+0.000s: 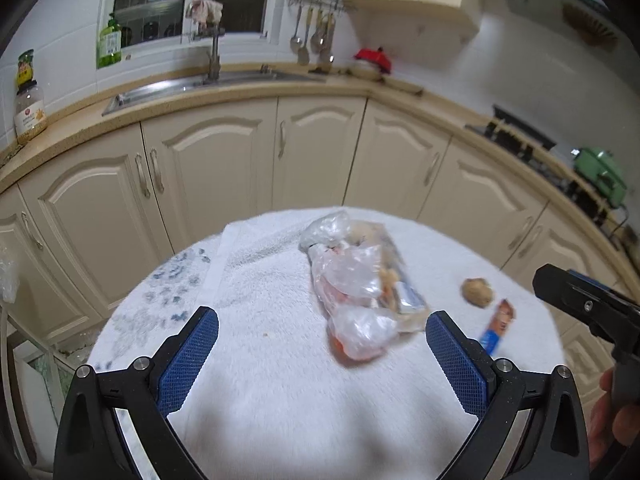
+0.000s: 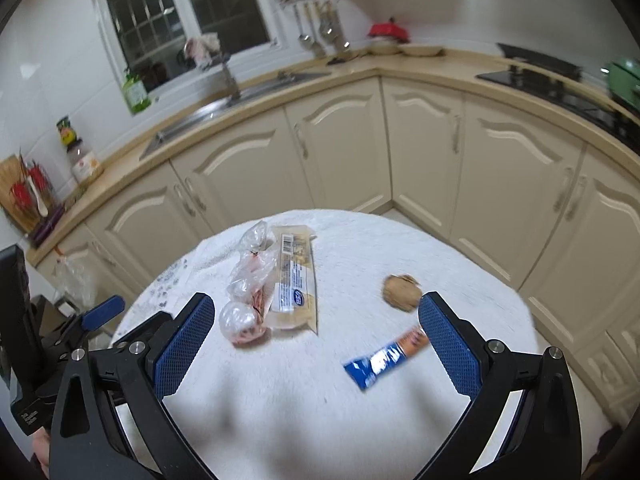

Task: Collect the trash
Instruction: 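Grasp the clear bag with the left tool while the right tool grasps the bread packet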

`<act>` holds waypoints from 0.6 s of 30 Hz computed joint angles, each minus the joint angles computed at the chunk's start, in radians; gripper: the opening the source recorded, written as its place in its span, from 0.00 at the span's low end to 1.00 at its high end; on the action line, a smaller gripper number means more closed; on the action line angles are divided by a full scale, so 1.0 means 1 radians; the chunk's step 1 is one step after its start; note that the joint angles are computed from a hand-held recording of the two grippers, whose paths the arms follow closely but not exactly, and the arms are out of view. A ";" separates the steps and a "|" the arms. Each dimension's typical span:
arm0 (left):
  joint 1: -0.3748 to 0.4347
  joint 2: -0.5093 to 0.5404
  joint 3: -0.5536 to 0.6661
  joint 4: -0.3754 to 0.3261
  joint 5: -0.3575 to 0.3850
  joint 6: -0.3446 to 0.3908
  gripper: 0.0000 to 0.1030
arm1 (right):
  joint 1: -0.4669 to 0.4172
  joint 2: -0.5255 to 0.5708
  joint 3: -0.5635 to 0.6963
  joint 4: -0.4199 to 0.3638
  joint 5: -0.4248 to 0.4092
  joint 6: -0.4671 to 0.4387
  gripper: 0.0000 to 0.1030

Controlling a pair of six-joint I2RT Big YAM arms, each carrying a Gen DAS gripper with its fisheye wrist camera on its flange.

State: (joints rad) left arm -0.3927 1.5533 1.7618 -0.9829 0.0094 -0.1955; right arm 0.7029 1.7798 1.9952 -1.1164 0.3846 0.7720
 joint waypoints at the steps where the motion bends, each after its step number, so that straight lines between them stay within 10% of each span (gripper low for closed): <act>1: 0.006 0.056 0.053 -0.015 0.002 0.003 0.99 | -0.013 0.021 0.013 0.003 -0.028 -0.014 0.99; 12: -0.025 0.487 0.557 -0.241 -0.018 -0.038 0.95 | -0.096 0.189 0.143 -0.013 -0.226 -0.095 0.80; 18: -0.019 0.581 0.660 -0.224 -0.034 -0.004 0.63 | -0.110 0.318 0.309 -0.127 -0.277 -0.131 0.74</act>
State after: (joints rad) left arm -0.4118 2.1346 2.4216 -1.2072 -0.0246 -0.1997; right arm 0.5925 2.0975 2.3041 -1.2429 0.1080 0.6407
